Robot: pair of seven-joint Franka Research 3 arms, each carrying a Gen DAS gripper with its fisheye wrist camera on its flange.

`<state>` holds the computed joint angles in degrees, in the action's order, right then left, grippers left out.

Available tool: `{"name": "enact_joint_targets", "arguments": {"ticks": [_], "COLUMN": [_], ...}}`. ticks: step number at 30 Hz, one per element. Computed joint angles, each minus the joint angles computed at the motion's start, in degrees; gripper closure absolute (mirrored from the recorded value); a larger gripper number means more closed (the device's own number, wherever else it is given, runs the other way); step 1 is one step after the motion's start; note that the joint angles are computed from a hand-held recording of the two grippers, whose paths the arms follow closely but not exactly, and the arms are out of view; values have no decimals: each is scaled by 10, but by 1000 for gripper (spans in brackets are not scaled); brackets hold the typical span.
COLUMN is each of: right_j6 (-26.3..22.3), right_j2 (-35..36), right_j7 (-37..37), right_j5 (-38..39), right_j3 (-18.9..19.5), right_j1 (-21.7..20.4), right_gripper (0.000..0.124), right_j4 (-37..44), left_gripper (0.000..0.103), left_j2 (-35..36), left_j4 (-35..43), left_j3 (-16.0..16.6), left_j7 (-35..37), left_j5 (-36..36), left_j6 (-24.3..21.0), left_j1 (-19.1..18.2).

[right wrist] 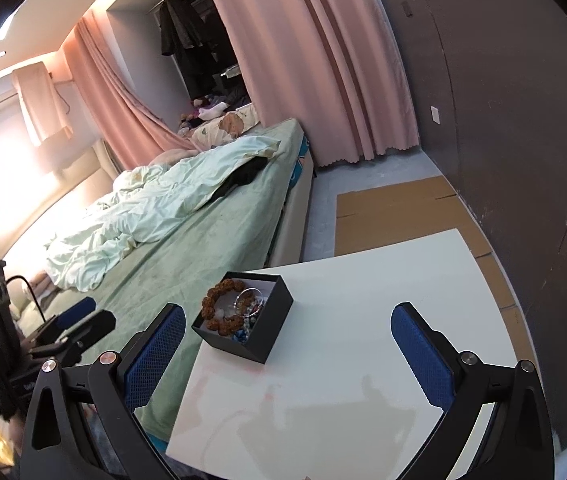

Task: Organize jewelry

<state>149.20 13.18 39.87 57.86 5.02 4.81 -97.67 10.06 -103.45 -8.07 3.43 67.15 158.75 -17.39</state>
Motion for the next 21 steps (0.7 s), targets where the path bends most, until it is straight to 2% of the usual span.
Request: {"name": "enact_joint_targets", "arguments": {"ticks": [8, 21], "right_j6": [-3, -10], "right_j2": [-6, -15], "right_j7": [-7, -20], "right_j5": [-5, 15], "right_j3": [0, -5], "right_j1": [2, 0], "right_gripper": [21, 21], "right_j4": [-5, -12], "left_gripper": [0, 0], "left_j2": [2, -9], "left_j4": [2, -6], "left_j3": [0, -4], "left_j7": [7, -20], "left_j5": [-6, 31], "left_j6": [-4, -7], "left_j1": [-2, -6]}}
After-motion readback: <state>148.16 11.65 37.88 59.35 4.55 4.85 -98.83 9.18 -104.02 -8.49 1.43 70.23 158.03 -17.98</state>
